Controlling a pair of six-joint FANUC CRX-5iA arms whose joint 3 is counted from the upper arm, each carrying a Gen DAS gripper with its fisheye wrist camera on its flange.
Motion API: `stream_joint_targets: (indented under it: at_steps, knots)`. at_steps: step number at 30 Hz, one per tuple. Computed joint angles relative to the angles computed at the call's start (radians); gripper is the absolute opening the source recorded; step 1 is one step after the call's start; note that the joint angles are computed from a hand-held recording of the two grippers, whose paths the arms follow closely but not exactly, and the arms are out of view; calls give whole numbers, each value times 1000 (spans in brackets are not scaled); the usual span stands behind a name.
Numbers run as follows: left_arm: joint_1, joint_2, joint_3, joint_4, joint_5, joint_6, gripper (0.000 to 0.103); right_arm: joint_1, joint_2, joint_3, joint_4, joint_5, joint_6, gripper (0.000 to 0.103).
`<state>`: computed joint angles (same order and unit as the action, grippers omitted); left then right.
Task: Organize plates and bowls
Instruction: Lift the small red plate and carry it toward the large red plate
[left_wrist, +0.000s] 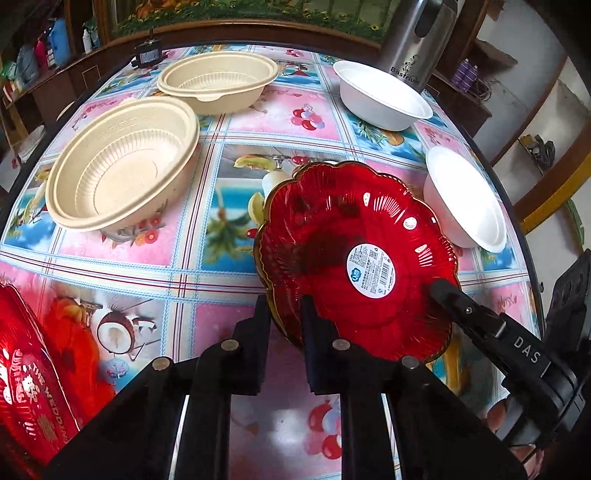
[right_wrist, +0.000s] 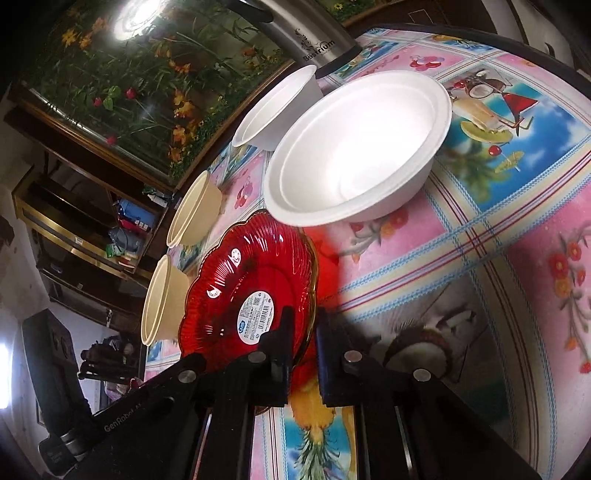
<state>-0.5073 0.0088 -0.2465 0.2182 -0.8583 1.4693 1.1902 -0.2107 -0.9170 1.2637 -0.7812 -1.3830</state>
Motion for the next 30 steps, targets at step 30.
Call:
stream_joint_targets:
  at_steps: [30]
  knots:
    - [604,-615,-463,360,-13,-434,14,93,318,440,15,71,353,12]
